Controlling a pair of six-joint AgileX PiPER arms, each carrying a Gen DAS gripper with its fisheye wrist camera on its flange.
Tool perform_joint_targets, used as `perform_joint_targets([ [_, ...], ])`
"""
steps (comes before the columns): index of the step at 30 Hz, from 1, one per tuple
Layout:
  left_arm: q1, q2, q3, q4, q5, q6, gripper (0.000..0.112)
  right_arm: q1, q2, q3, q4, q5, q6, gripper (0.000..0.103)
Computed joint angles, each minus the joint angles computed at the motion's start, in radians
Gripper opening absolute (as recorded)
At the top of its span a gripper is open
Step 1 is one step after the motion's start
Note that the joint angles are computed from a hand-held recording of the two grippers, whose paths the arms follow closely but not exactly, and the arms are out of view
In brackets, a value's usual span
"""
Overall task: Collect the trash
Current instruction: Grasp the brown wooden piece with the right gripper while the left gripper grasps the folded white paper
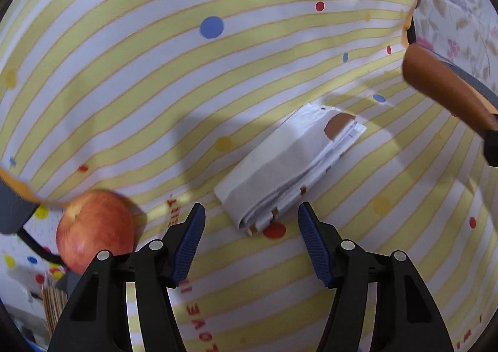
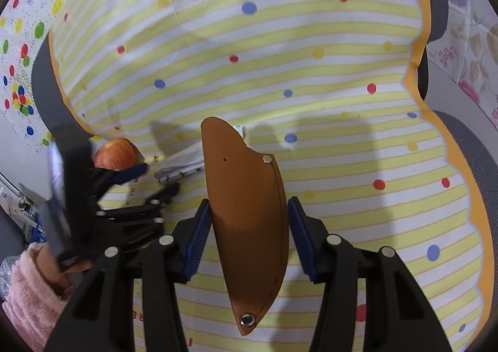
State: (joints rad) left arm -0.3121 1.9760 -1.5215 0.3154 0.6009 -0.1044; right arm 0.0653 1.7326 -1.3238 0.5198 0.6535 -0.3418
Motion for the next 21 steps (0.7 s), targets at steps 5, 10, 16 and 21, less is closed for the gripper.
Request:
perform_joint_targets([
  [5, -0.031, 0.057, -0.064, 0.086, 0.006, -0.014, 0.056, -0.024, -0.025, 0.022, 0.047, -0.001, -0.046, 0.05],
  [10, -0.063, 0.117, -0.146, 0.083, 0.041, 0.067, 0.023, -0.059, -0.043, 0.052, 0.098, 0.001, -0.095, 0.05],
  [16, -0.019, 0.059, -0.125, -0.152, 0.028, 0.155, 0.004, -0.078, -0.101, 0.115, 0.104, -0.03, -0.103, 0.05],
  [21, 0.008, -0.174, 0.121, -0.397, -0.08, 0.238, 0.004, -0.096, -0.206, 0.215, 0.107, -0.067, -0.107, 0.05],
])
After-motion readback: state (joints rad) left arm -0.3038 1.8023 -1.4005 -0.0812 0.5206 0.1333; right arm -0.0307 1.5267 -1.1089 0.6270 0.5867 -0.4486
